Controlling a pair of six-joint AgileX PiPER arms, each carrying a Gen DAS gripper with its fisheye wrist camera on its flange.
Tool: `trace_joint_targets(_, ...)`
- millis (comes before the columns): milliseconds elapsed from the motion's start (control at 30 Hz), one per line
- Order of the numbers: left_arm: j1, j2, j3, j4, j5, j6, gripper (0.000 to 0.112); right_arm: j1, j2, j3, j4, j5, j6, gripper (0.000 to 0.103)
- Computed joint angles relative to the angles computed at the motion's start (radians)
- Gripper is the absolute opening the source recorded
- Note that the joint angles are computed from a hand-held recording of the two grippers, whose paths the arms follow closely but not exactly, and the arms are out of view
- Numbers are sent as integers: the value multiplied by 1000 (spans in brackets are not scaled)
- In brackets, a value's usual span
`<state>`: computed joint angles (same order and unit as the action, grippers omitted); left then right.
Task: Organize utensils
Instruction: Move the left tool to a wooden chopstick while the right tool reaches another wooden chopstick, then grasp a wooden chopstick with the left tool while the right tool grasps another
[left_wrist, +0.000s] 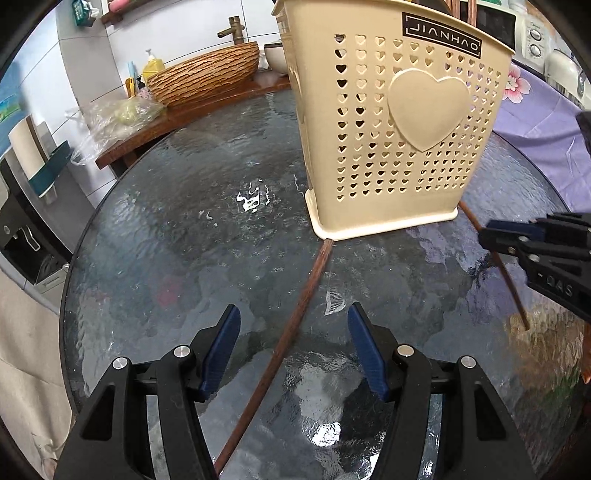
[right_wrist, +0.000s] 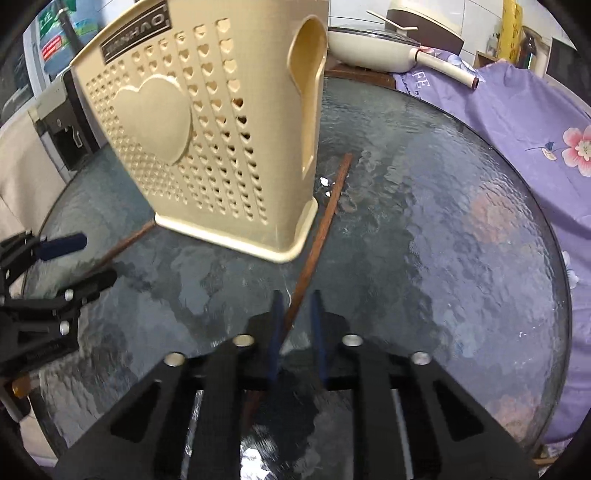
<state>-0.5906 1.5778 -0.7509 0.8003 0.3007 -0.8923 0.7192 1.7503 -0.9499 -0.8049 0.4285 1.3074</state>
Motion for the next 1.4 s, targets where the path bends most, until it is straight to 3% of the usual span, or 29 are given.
trace_joint_targets(233, 8, 16, -14, 15, -3, -18, 59, 70, -151, 185, 18, -18, 4, 8)
trace_joint_targets(433, 26, 29, -21, 13, -13, -8, 59, 129, -245, 247, 201, 31, -166, 11)
trace_joint_targets(467, 31, 32, -23, 8, -15, -1, 59, 112, -264, 259, 252, 0, -209, 19)
trace_joint_targets(500, 33, 33, -26, 4, -16, 2, 59, 99, -276, 268, 264, -27, -217, 43)
trace_joint_targets(567, 32, 35, -31, 3, -15, 0, 59, 90, -272, 260, 170, -29, -119, 68)
trace_joint_targets(633, 33, 36, -36, 8, -13, -8, 59, 75, -242, 220, 105, -11, -75, 67)
trace_joint_targets(733, 41, 47, -52, 8, -7, -6, 59, 22, -180, 149, 155, -21, -162, 60)
trace_joint_targets(900, 54, 75, -95, -56, 1, 68, 49, -64, -67, 35, 240, -33, -281, 38)
trace_joint_targets(1000, 47, 95, -116, -58, 11, 87, 46, -81, -23, -18, 248, -24, -298, 30)
trace_joint_targets(1233, 52, 121, -141, -96, 1, 129, 38, -105, 43, -99, 260, -12, -339, 19)
trace_joint_targets(1400, 56, 133, -154, -149, -19, 180, 23, -107, 54, -98, 190, -16, -284, 9)
